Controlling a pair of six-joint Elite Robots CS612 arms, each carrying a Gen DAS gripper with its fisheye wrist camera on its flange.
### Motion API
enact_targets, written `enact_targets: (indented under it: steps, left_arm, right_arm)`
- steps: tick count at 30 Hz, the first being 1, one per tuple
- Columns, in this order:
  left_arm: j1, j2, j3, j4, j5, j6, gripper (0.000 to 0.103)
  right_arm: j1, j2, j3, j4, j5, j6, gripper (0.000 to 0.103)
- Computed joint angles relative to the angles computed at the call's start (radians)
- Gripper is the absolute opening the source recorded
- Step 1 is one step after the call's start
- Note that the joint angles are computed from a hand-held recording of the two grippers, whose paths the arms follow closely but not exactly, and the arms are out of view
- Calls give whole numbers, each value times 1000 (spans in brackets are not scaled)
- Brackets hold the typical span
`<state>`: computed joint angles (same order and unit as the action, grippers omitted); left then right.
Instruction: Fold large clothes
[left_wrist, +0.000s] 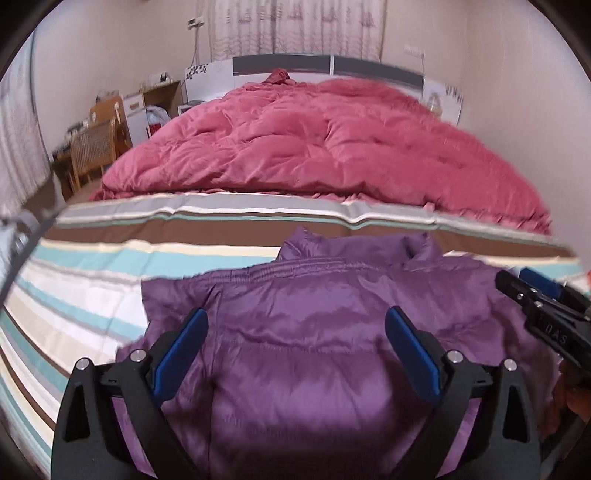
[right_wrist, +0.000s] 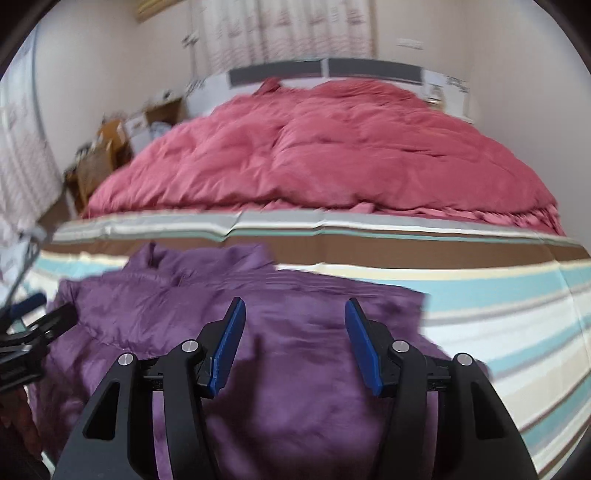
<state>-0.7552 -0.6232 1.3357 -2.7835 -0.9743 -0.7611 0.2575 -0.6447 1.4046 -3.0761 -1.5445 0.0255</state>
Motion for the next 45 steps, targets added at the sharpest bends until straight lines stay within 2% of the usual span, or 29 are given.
enact_targets:
  steps: [2, 4, 8, 12, 15, 17, 19, 21, 23, 25, 28, 29, 31, 34, 38, 41, 45]
  left_arm:
    - [2, 23, -44, 72, 11, 27, 92]
    - [6, 41, -71, 108, -2, 40, 92]
    - [20, 69, -84, 81, -53, 6, 95]
    - [17, 90, -93, 65, -25, -7, 95]
    - [17, 94, -105, 94, -26, -8, 96]
    - [18, 89, -103, 103, -37, -7, 96]
    - [18, 72, -89, 117, -48, -9, 96]
    - [11, 39, -42, 83, -26, -19, 96]
    - [2, 10, 9, 46, 27, -24, 97]
    - [-1, -7, 38, 50, 83, -35, 98]
    - [7, -15, 47, 126, 115, -67, 99]
    - [14, -13, 40, 179, 109, -95, 99]
    - [25, -8, 39, 200, 85, -119, 100]
    - [45, 0, 69, 87, 7, -149, 101]
    - [63, 16, 74, 10, -63, -157, 101]
    - [69, 23, 70, -3, -90, -159, 101]
    - [65, 13, 71, 33, -86, -174, 101]
  right_arm:
    - [9, 31, -47, 70, -18, -12, 56]
    - [8, 48, -59, 71, -8, 9, 56]
    - [12, 77, -84, 61, -21, 29, 56]
    - [20, 90, -93, 40, -55, 22, 56]
    - [17, 89, -96, 49, -42, 21, 56]
    - [7, 79, -86, 50, 4, 31, 56]
    - [-9, 51, -42, 5, 57, 56, 56]
    - [-18, 25, 6, -71, 57, 72, 56]
    - [-24, 1, 45, -104, 11, 70, 56]
    - [-29, -9, 59, -91, -38, 70, 56]
    - [-40, -2, 54, -41, -87, 89, 56]
    - [-46, 3, 49, -22, -84, 109, 56]
    - [-55, 17, 41, -10, -60, 138, 56]
    - [-58, 35, 26, -13, -52, 151, 56]
    - [-56, 50, 9, -8, -59, 158, 57]
    - [-57, 51, 8, -9, -53, 161, 57]
    - [-55, 48, 6, 2, -66, 148, 57]
